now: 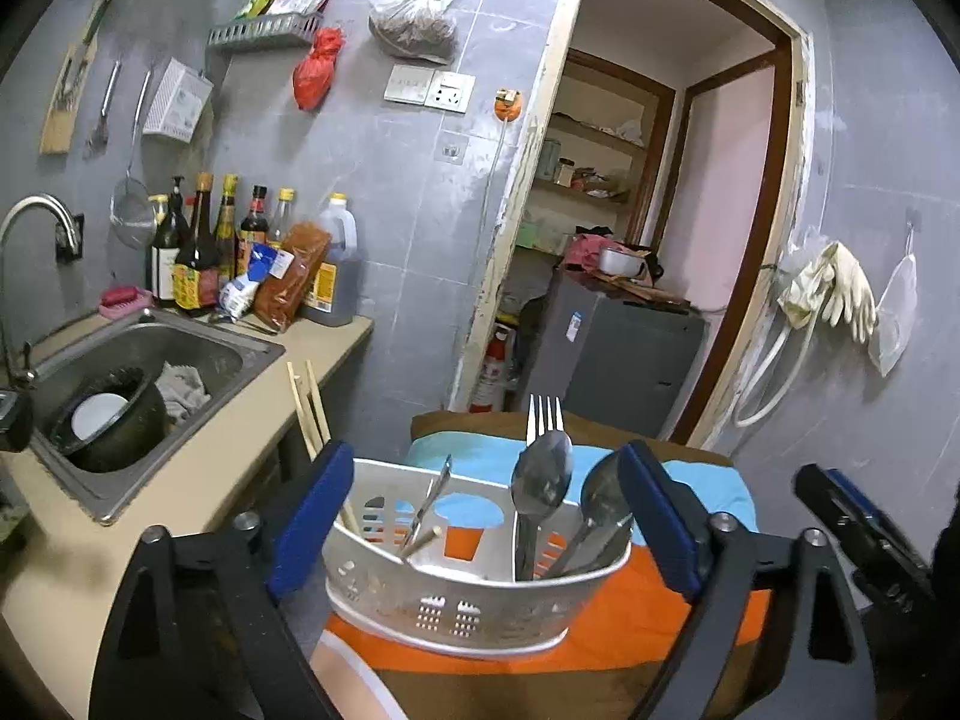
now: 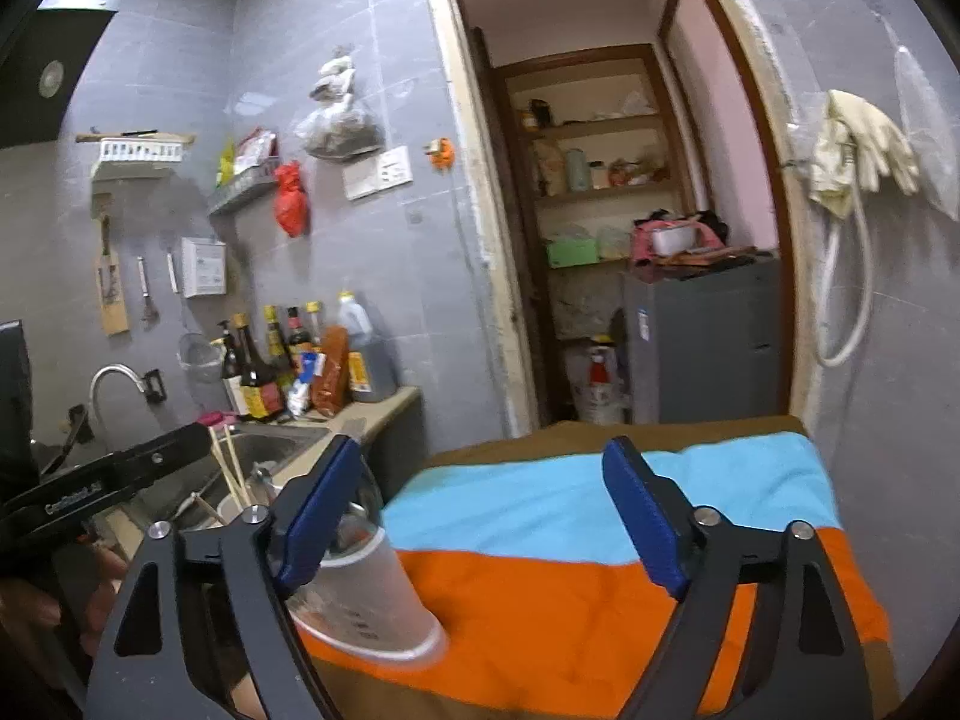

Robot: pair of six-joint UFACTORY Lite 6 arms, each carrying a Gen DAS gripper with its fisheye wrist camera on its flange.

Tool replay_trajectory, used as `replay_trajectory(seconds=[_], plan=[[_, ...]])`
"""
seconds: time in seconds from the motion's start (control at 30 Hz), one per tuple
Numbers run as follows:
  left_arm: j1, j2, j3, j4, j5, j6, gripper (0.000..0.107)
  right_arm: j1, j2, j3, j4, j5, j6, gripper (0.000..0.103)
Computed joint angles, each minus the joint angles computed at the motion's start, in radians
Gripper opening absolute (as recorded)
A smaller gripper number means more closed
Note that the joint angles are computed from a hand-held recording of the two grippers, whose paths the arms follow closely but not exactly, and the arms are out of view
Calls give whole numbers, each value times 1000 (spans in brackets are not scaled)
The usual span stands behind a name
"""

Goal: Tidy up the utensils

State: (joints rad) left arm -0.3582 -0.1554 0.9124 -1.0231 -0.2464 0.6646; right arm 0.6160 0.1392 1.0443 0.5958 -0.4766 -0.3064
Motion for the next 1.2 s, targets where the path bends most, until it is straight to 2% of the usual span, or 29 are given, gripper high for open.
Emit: replay_trajectory(seconds=[0.1,0.13,0.33,0.5,0.77,0.93,1.2], plan=[[-91,-26,-19,-242,-111,241,93,4,-91,-79,116,-1,-91,98],[-118,-34,-29,-275,-145,271,94,7,-133,-115,149,-8,-117,103],[-307,-75,-69,-459,-356,387,95,24,-323,-264,369,-24,-353,103],[-514,-113,-93,-561,-593,423,95,33,-502,-383,521,-16,-533,103],[-814,-101,-92,-690,-917,389,95,65,-807,-553,812,5,-881,103],[-955,-62,-67,-744,-1051,361,95,162,-985,-631,1004,-88,-1102,103],[-1101,-6,-38,-815,-1164,329,95,304,-1138,-676,1180,-210,-1296,103]])
